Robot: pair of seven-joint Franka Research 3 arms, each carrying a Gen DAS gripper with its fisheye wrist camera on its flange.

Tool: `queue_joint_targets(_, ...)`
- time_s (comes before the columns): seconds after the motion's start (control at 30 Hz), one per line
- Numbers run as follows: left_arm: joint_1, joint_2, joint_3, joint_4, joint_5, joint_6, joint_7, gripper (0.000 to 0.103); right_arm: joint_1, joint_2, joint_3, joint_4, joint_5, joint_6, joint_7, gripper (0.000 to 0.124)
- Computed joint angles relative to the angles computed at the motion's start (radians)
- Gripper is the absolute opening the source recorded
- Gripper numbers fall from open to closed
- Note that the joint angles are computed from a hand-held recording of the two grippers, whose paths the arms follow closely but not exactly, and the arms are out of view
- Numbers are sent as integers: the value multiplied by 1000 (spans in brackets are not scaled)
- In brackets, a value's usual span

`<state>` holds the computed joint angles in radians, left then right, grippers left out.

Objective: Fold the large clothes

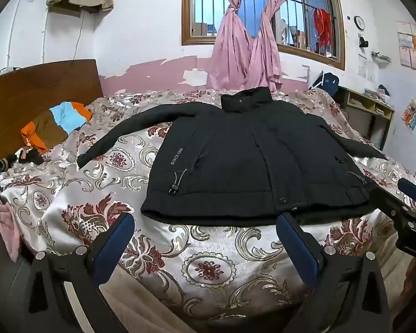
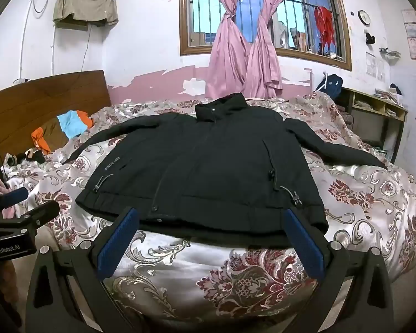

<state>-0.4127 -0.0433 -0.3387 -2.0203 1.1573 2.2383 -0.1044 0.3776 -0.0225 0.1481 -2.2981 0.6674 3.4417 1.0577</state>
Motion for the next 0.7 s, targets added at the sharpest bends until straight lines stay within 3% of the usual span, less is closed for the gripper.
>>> queue_joint_targets(0.17, 1, -2, 2, -1, -3, 3, 2, 103, -2, 1, 11, 11, 60, -9, -56, 102)
queue_joint_targets(0.7, 12, -18, -2, -15, 3, 8, -15, 103, 7, 6, 2, 12, 56, -10, -53, 102)
